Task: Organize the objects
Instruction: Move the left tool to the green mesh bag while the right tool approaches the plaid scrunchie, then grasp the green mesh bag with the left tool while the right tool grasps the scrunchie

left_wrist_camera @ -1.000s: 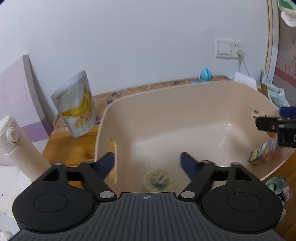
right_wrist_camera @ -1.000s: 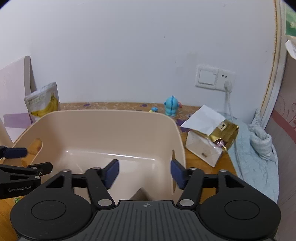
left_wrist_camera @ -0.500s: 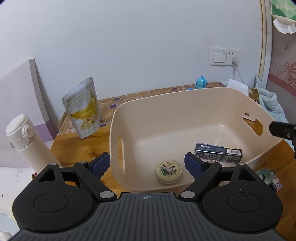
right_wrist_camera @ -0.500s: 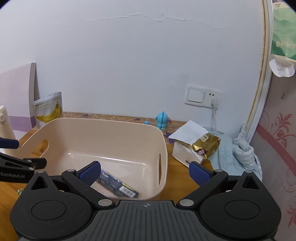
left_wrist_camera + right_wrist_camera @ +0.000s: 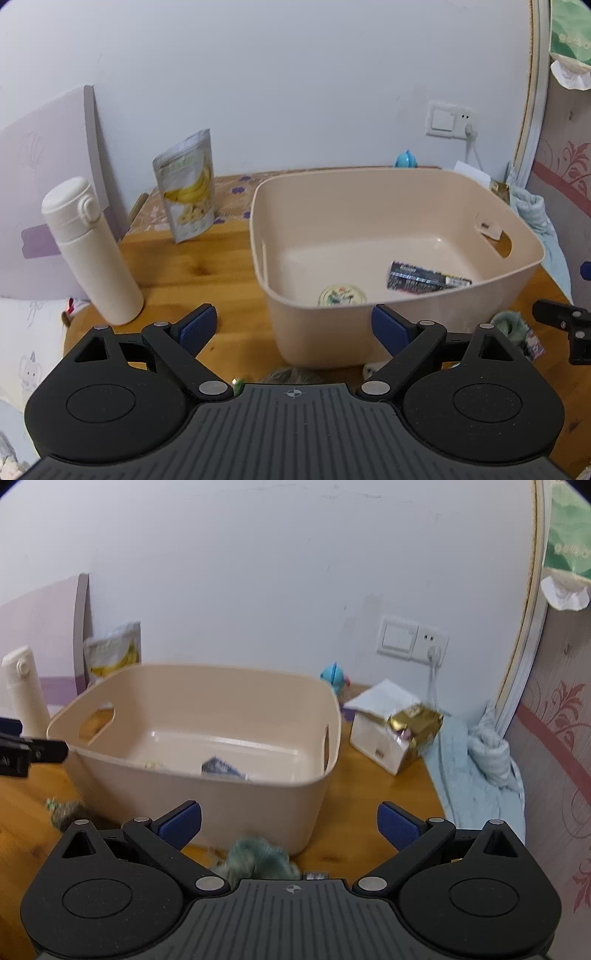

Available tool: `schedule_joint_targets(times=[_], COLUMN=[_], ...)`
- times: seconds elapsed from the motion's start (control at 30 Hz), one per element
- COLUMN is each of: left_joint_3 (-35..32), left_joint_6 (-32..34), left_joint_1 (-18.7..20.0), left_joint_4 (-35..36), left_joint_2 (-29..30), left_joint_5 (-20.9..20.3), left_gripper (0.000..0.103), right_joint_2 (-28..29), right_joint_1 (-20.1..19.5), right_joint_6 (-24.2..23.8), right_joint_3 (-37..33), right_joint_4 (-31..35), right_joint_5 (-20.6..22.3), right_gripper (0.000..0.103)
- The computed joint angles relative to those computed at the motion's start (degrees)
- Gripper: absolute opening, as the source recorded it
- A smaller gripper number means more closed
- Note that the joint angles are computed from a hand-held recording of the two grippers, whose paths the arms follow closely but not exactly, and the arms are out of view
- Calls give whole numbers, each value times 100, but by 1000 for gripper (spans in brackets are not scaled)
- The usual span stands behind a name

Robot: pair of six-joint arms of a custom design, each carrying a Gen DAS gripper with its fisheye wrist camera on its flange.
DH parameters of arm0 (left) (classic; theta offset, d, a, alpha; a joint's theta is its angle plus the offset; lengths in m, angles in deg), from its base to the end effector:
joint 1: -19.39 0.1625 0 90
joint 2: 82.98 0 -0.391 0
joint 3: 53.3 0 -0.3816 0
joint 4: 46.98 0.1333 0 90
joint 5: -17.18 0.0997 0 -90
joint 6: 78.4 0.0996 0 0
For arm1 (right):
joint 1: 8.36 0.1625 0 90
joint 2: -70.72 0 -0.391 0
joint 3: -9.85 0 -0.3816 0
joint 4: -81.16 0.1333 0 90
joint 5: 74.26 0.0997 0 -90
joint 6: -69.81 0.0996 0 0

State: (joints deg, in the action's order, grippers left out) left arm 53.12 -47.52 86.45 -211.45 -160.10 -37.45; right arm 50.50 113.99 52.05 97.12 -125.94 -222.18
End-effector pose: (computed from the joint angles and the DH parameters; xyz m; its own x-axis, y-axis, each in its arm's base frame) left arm -0.0377 -0.5789 0.3704 -0.6408 0.2815 -0.7142 0.7034 0.5881 -0.3992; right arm 0.3732 -0.4978 -0.0113 -0.6535 0.0865 0.7520 -0.5701 0.5973 -0.5641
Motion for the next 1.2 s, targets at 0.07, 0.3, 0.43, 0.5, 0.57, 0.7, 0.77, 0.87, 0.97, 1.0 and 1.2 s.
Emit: schedule_joint_targets(times=[0.07, 0.3, 0.43, 0.5, 0.57, 0.7, 0.77, 0.87, 0.97, 1.0, 1.2], left_joint_3=[33, 29, -11, -51, -105, -207, -242, -247, -270, -280, -303], left_joint_6=[2, -67, -85, -123, -172, -221, -243, -248, -263, -273, -117], left_joint_1=[32, 224, 336, 387, 440, 511, 540, 565, 579, 588, 588], left_joint_4=[24, 307, 252, 257, 343, 469, 513, 489, 465, 484, 401], left_joint_2=[-24, 69, 224, 306, 357, 468, 499, 535, 591, 600, 725], left_joint_5=[40, 192, 290, 341, 312, 304, 254, 206, 211, 185, 301], left_gripper=[92, 92, 92, 92, 92, 92, 92, 92, 92, 92, 89], right_joint_2=[-18, -108, -166, -183, -191, -172, -156, -181, -178, -182, -136], right_joint_1=[-18, -124, -209, -252, -293, -341, -357, -390, -404, -410, -436], right_joint_6=[134, 640, 992, 1134, 1251, 1351, 1352, 1476, 1554, 1551, 1530], right_joint_3=[99, 397, 524, 556, 572, 567, 555, 534, 495, 493, 401], right_joint_4=[113, 429, 664, 778, 866, 958, 970, 1187, 1360, 1385, 1550], right_joint_5=[6, 143, 259, 303, 367, 469, 508, 566, 541, 574, 662], right_gripper=[103, 103, 103, 103, 103, 103, 101, 93, 89, 87, 80])
